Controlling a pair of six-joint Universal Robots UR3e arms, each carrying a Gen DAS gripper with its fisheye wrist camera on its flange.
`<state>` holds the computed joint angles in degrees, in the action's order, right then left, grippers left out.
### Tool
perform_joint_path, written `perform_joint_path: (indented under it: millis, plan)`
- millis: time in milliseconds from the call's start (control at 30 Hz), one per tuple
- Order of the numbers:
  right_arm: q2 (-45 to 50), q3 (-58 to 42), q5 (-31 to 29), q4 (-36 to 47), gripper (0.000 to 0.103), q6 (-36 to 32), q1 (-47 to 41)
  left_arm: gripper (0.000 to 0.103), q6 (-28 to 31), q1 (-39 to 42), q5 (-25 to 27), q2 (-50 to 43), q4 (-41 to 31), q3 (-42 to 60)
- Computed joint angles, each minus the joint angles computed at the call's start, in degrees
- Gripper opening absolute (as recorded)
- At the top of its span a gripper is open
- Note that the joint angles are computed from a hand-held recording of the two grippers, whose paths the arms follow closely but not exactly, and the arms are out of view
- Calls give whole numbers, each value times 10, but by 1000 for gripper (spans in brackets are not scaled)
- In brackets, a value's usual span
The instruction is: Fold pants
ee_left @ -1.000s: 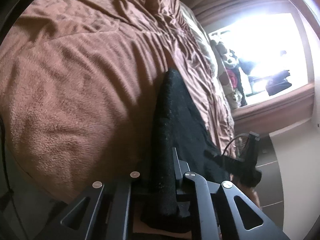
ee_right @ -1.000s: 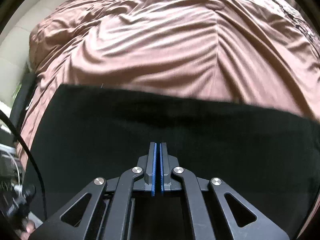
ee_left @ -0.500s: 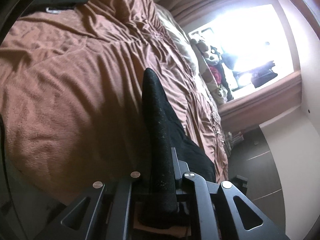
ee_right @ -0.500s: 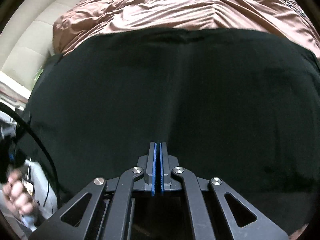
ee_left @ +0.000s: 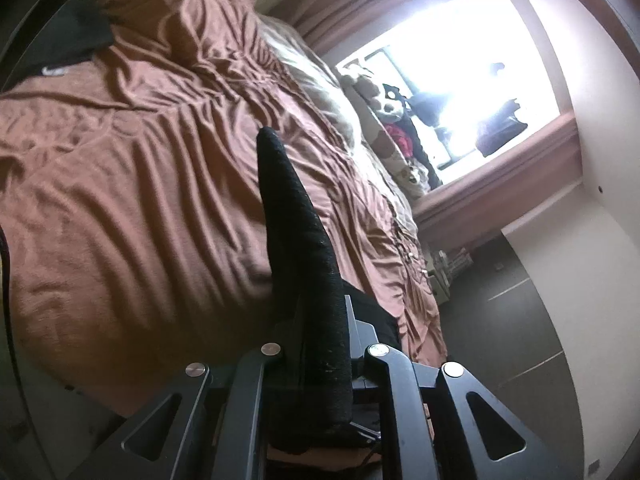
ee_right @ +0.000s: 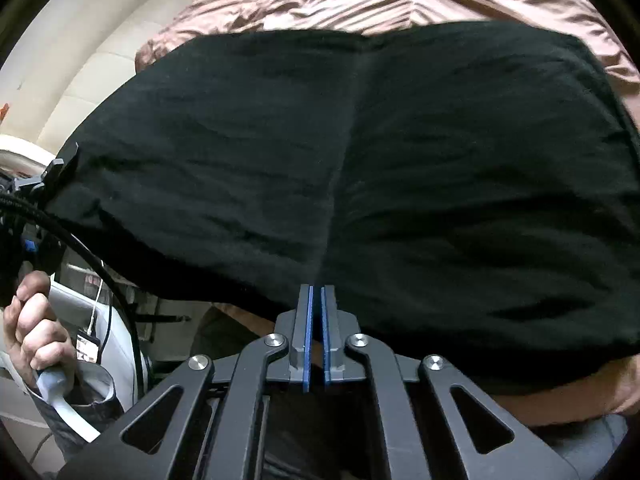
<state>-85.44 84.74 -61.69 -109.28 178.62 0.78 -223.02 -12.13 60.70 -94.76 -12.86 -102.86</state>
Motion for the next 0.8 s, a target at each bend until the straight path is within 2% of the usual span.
perform_joint_path:
  millis: [267, 600, 800]
  plan:
    - [-93, 46, 57, 35, 2, -50, -116, 13, 5, -48, 28, -40, -36, 93]
    - [-227, 152, 124, 77, 2, -102, -233, 13, 30, -141, 71, -155, -142, 321]
    - [-284, 180, 171, 182, 2, -203, -338, 13, 44, -193, 96, -253, -224, 492]
